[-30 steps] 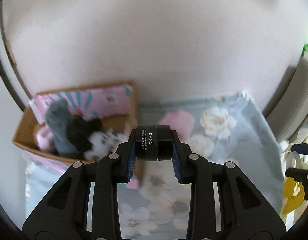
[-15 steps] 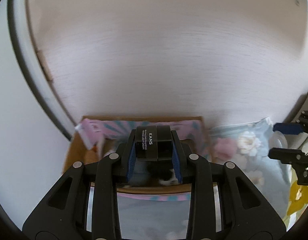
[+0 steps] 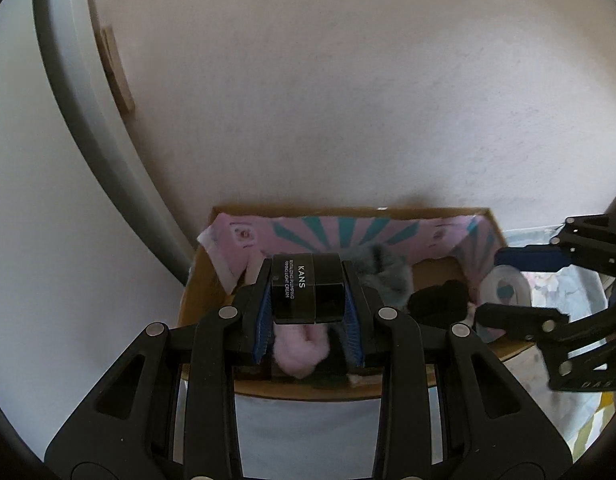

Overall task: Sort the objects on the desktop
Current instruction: 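Carry jar and tape roll into the cardboard box and open both grippers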

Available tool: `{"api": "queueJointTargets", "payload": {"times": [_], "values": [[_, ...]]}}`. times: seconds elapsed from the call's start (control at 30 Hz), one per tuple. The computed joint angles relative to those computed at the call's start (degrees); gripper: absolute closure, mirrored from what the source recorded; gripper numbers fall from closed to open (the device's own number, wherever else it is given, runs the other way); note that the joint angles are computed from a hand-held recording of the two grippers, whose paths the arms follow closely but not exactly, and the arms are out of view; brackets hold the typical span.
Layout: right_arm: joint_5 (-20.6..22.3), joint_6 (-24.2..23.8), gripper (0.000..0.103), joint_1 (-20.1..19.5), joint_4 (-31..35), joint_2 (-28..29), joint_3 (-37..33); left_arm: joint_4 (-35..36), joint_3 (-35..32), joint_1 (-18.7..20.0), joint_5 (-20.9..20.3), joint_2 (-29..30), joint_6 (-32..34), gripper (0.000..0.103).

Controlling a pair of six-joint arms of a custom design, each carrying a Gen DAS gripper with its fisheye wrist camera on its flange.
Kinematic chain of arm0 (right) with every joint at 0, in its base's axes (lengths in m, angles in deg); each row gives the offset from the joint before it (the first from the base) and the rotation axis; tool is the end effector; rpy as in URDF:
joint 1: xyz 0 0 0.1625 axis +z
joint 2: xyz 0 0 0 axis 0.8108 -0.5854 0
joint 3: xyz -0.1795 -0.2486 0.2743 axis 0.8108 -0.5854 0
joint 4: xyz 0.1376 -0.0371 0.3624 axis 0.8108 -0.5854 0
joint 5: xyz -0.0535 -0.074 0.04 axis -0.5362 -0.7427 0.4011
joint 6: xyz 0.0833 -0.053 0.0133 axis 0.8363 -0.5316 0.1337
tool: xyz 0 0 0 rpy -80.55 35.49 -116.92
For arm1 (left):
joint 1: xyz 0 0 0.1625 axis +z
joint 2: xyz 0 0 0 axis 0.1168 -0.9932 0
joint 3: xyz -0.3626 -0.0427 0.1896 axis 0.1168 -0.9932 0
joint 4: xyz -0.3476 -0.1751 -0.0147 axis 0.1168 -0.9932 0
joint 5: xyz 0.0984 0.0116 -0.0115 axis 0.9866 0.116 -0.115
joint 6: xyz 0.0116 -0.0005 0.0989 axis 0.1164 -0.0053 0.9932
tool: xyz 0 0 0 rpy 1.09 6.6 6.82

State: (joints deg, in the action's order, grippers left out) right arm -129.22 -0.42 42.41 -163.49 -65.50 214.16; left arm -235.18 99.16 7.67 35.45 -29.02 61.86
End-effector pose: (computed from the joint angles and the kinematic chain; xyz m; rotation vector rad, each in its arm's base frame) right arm 0.1091 -0.2294 0.2671 0.5485 -2.3500 0.6815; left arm -0.3636 -0.2920 0.0628 1.0987 2.3372 -0.5532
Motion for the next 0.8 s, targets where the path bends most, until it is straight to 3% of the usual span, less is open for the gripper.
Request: {"api": "queueJointTargets", "payload": {"times": [0.17, 0.3, 0.33, 0.4, 0.43, 0.47, 0.5, 0.67, 0.8], "values": [[0.54, 1.67, 0.064, -0.38, -8.07, 10.54, -0.45, -1.67, 0.15, 1.79, -0.78, 1.07, 2.07, 0.075], [2.02, 1.91, 0.064, -2.05, -9.30, 12.95, -1.14, -2.98, 0.41, 3.82, -2.98, 1.42, 3.83, 0.075], [2.72, 1.95, 0.064, -2.50, -9.83, 13.68, -1.29, -3.68, 0.40, 4.80, -5.12, 1.13, 4.64, 0.072], [5.74, 2.41, 0.061, -4.07, -7.75, 12.98, -1.70, -3.41, 0.05, 6.20, -7.70, 0.67, 4.88, 0.062], [6.33, 2.85, 0.048, -4.33, -7.15, 12.98, -1.84, -2.66, -0.09, 6.31, -7.43, 0.51, 4.57, 0.039], [6.33, 3.20, 0.039, -4.36, -6.92, 12.90, -1.85, -2.36, 0.02, 6.06, -6.37, 0.44, 4.47, 0.006], [5.98, 3.44, 0.024, -4.31, -7.96, 13.04, -1.56, -2.49, 0.34, 5.65, -4.92, 0.34, 4.44, 0.001], [5.31, 4.21, 0.021, -4.56, -8.24, 9.37, -0.30, -2.76, 1.18, 4.62, -2.63, -1.20, 5.61, 0.000], [4.69, 4.74, 0.021, -5.14, -4.95, 3.06, 0.37, -2.14, 1.44, 3.70, -1.61, -2.19, 5.90, 0.000]]}}
